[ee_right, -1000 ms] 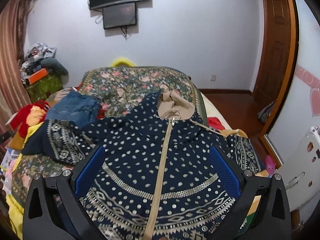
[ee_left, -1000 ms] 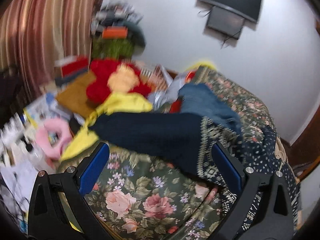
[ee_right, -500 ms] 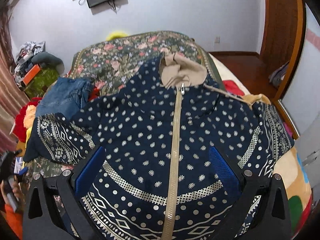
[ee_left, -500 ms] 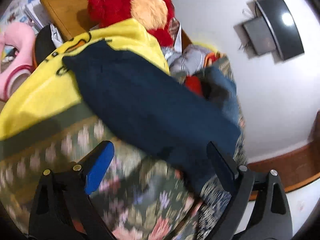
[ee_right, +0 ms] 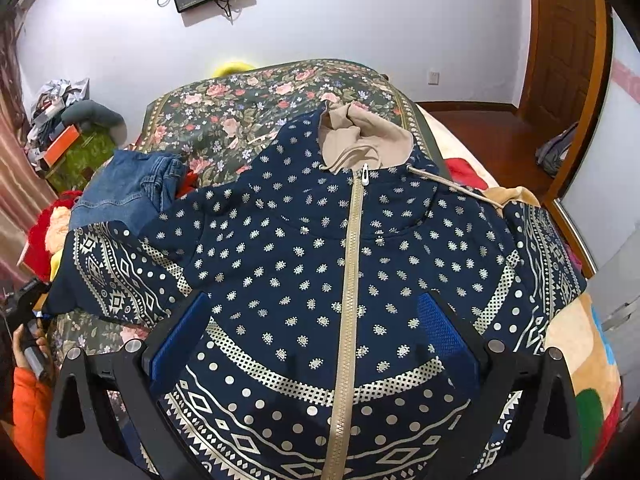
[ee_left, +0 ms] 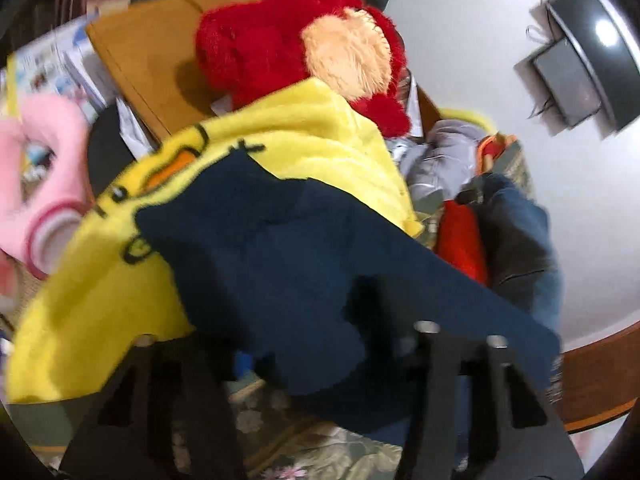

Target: Fold large clothes

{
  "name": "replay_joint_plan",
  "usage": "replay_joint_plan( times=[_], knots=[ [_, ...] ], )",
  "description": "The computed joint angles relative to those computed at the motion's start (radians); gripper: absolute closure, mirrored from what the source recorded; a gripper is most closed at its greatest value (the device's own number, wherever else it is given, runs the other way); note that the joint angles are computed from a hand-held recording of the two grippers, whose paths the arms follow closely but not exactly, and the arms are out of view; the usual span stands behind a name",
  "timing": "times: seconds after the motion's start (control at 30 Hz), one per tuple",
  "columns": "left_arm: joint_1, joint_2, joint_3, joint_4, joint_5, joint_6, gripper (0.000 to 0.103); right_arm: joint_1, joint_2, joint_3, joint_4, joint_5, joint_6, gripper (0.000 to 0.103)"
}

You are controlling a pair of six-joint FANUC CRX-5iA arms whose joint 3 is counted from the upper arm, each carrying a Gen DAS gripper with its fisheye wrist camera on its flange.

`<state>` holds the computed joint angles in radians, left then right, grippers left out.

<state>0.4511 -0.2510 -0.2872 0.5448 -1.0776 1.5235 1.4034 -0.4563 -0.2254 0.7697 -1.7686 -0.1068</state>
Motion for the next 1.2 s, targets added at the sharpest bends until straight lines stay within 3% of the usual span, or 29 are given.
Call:
replay_joint_plan(
  times=[0.07,0.23,0.37,0.53,0.73,0.93,1.2],
  knots=[
    [-0.038,-0.006,0.070,-0.129,-0.015,0.039,0.095,0.012,-0.005,0.000,0.011,-0.014,-0.008,0.000],
    [-0.148,-0.060,0.188,-0.299,0.028,0.031,0.098,0.032,-0.013,0.003,0.031,-0.033,-0.013,0.000],
    [-0.192,-0.106,0.245,-0.223,0.066,-0.056,0.098,0.046,-0.015,0.000,0.074,-0.054,0.017,0.000],
    [-0.295,-0.110,0.328,-0.136,0.108,-0.084,0.098,0.058,-0.032,-0.009,0.128,-0.070,0.067,0.000],
    [-0.500,-0.022,0.485,-0.124,0.115,-0.051,0.098,0.061,-0.082,-0.039,0.163,-0.073,0.129,0.000],
    [-0.744,0.117,0.654,-0.237,0.090,0.026,0.098,0.090,-0.150,-0.087,0.163,-0.099,0.140,0.000],
    [-0.994,0.273,0.734,-0.299,0.024,0.024,0.098,0.198,-0.279,-0.169,0.165,-0.179,-0.002,0.000]
  ],
)
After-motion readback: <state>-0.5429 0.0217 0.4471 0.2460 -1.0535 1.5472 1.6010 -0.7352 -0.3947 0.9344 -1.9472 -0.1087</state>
